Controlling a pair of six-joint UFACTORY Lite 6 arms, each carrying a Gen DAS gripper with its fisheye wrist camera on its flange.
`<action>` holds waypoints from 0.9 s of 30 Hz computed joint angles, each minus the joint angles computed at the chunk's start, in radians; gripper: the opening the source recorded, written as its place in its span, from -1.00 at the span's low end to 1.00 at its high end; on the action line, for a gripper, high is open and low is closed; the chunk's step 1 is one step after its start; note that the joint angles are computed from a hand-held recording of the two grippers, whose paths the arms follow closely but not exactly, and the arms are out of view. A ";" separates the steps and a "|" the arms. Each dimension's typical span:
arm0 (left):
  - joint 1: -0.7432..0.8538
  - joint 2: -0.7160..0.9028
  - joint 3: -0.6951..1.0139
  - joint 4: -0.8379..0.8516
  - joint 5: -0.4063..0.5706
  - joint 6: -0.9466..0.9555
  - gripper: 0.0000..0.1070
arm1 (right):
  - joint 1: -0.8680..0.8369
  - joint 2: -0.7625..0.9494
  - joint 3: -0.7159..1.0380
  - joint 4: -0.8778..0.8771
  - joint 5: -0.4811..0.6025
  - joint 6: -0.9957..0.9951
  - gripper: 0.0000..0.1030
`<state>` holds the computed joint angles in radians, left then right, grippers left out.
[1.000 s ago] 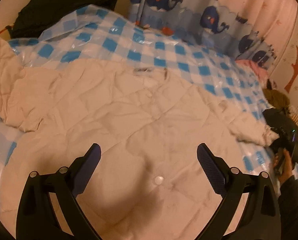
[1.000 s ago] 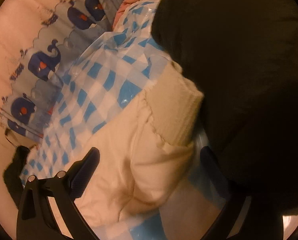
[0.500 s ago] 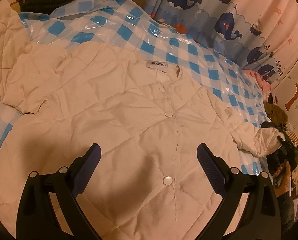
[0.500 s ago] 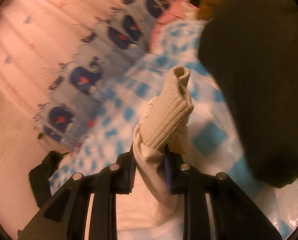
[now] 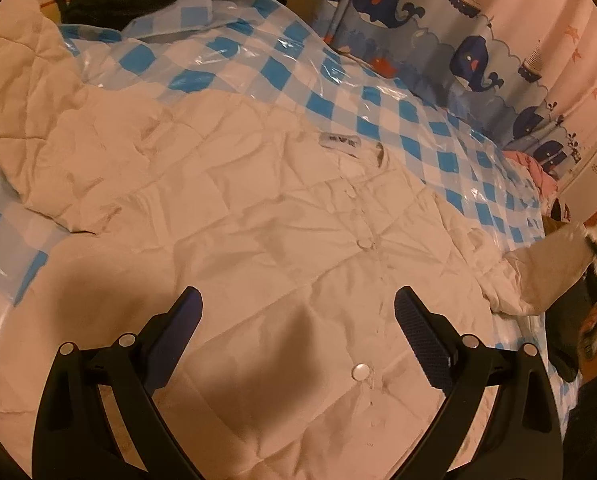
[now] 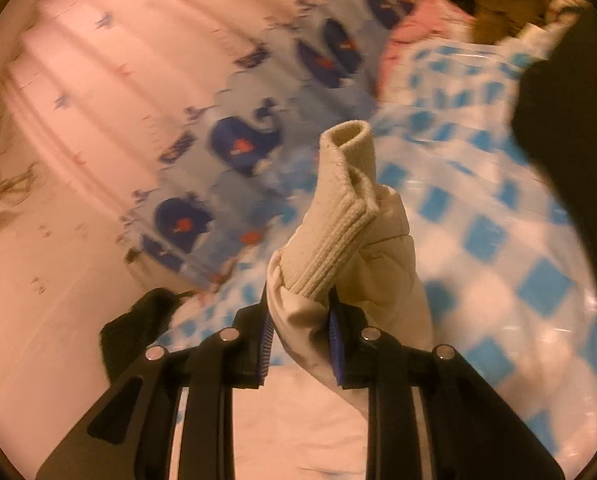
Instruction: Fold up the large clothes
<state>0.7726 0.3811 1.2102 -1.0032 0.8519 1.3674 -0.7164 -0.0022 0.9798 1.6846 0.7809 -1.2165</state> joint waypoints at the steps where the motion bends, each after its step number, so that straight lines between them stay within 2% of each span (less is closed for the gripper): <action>1: 0.007 0.006 0.012 0.001 0.004 -0.007 0.74 | 0.048 -0.009 0.025 -0.006 -0.024 0.027 -0.53; 7: 0.085 0.103 0.184 0.012 0.063 -0.096 0.74 | 0.395 0.006 0.192 -0.015 -0.205 0.139 -0.53; 12: 0.152 0.220 0.379 0.027 0.137 -0.192 0.74 | 0.680 0.128 0.384 -0.013 -0.349 0.184 -0.53; 15: 0.186 0.265 0.467 0.029 0.146 -0.216 0.74 | 0.804 0.225 0.501 -0.020 -0.412 0.208 -0.53; 22: 0.252 0.414 0.718 0.056 0.201 -0.315 0.74 | 0.985 0.440 0.723 0.003 -0.479 0.218 -0.53; 27: 0.276 0.474 0.821 0.071 0.235 -0.352 0.74 | 1.064 0.568 0.847 0.039 -0.520 0.212 -0.53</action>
